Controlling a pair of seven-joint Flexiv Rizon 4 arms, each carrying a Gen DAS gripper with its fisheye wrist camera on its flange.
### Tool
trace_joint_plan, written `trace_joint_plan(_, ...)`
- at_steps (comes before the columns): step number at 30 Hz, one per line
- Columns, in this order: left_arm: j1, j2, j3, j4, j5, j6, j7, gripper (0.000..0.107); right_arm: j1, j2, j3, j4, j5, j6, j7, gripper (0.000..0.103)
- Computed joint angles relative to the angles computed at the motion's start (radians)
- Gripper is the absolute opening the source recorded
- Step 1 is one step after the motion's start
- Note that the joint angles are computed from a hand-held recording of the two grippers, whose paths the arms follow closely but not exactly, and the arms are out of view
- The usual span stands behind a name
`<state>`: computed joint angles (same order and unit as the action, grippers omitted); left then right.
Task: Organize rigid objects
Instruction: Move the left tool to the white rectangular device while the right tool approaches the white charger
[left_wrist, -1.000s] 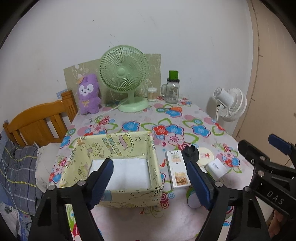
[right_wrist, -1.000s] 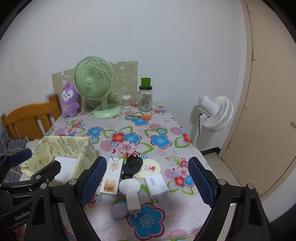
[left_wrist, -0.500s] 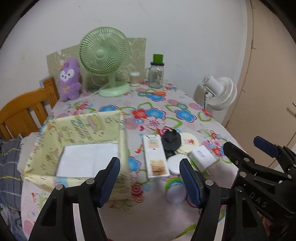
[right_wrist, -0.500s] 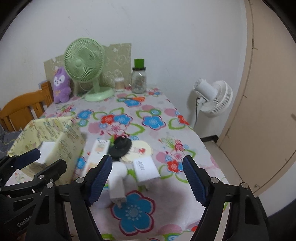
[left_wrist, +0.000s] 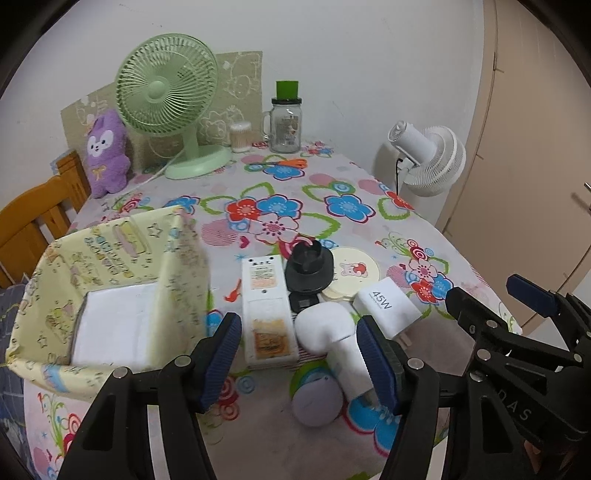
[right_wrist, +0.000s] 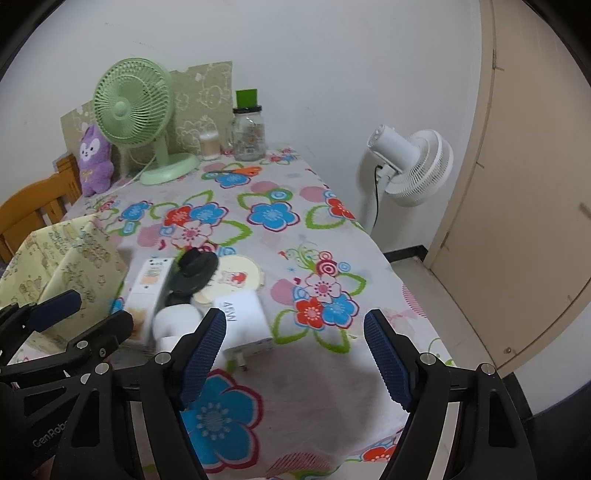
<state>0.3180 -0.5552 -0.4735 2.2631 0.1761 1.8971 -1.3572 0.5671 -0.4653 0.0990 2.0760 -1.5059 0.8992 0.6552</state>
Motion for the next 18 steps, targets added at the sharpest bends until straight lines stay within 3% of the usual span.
trace_joint_plan(9, -0.188, -0.037, 0.152, -0.095, -0.116, -0.065, 0.012, 0.064, -0.05, -0.042, -0.024, -0.022, -0.051, 0.097, -0.003, 0.081)
trace_joint_plan(18, -0.31, -0.082, 0.256, -0.185, -0.228, -0.146, 0.037, 0.062, -0.076, -0.113, -0.047, -0.082, -0.058, 0.189, -0.043, 0.081)
